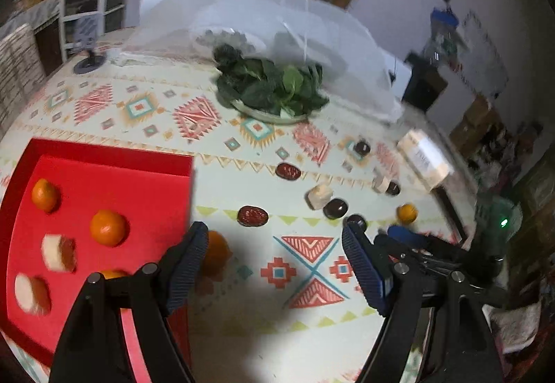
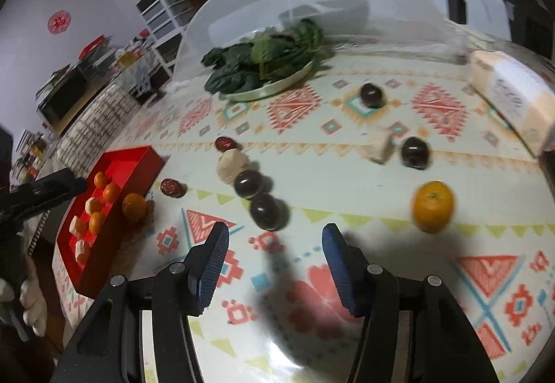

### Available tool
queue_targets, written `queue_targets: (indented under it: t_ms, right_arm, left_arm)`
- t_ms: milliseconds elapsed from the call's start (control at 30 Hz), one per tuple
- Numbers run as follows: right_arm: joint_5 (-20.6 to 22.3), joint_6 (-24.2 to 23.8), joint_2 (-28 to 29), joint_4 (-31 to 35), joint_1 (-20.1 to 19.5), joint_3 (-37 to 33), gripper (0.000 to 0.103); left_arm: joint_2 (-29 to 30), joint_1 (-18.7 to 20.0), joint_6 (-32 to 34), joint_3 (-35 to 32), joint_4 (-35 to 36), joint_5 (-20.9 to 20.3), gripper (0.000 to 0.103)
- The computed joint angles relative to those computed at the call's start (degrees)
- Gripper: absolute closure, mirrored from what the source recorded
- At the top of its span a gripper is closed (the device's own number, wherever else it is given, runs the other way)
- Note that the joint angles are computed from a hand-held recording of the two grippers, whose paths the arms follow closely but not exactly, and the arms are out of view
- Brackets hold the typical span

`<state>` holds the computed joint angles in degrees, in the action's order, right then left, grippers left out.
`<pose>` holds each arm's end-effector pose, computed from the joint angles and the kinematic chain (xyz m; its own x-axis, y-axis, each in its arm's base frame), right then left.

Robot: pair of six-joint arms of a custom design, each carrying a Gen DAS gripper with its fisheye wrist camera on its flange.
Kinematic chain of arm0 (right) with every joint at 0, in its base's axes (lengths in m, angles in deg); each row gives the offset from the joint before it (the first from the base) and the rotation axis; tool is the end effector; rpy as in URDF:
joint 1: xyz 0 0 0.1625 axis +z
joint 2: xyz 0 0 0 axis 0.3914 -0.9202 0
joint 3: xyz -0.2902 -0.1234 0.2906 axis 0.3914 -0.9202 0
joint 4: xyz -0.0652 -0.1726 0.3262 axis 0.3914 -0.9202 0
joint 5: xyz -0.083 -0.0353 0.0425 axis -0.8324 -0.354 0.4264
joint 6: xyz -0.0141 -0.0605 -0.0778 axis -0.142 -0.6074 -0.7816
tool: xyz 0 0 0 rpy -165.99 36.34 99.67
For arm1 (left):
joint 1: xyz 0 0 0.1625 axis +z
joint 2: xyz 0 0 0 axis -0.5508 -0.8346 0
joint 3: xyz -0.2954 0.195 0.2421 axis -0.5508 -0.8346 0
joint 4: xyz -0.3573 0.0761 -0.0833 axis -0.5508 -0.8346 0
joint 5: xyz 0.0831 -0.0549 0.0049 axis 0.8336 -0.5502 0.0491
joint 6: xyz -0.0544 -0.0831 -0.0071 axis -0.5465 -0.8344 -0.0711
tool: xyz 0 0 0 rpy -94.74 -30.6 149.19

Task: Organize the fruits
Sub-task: 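Grasp a red date with the left tool while the right tool grasps a dark plum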

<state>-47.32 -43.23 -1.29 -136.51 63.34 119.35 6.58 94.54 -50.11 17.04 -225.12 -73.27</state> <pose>0.0613 -0.6796 0.1941 -0.9078 0.0228 0.4189 -0.2525 0.7677 -0.5889 -0.2300 -0.7661 0.0936 -0.8172 0.4418 -0.3701 0.5518 0.7852 -0.2810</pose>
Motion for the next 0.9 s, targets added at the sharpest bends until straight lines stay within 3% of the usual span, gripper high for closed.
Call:
queue_targets:
  t_ms: [100,167,233,367,567,633,667,800,900]
  right_arm:
    - [-0.62,-0.81,1.92,0.90,0.21,-2.18,0.043]
    - [-0.88,-1.09,2.74,1.56,0.10,-3.38,0.043]
    - [-0.98,-1.00,3.20,2.02,0.02,-4.04,0.043]
    - [-1.13,-1.59,3.85,2.56,0.00,-5.18,0.043]
    - [-2.14,-3.44,4.89,2.56,0.52,-6.33,0.044]
    - [-3.11,-4.16,5.48,2.41,0.87,-6.85,0.054]
    - [-3.37,-4.37,5.65,2.38,0.98,-6.96,0.063]
    - [-5.20,-5.30,6.35,0.95,1.53,-7.30,0.075]
    - [-4.17,-4.53,5.83,0.74,1.14,-6.76,0.077]
  left_arm:
    - [4.03,-0.43,1.82,-5.31,4.78,3.59,0.027]
    - [6.77,-0.70,2.58,-8.79,7.66,6.48,0.039]
    - [9.24,-0.97,2.73,-11.84,9.80,9.45,0.060]
    - [12.27,-1.20,4.03,-15.01,10.22,13.65,0.061]
    - [13.69,-1.07,4.84,-15.77,11.22,15.97,0.061]
    - [13.73,-1.56,6.49,-14.53,9.15,17.47,0.073]
    - [13.54,-1.62,6.56,-14.04,8.86,17.24,0.073]
    - [11.73,-2.10,7.28,-9.94,5.01,16.30,0.073]
    - [9.50,-2.47,6.96,-6.35,2.71,14.48,0.073]
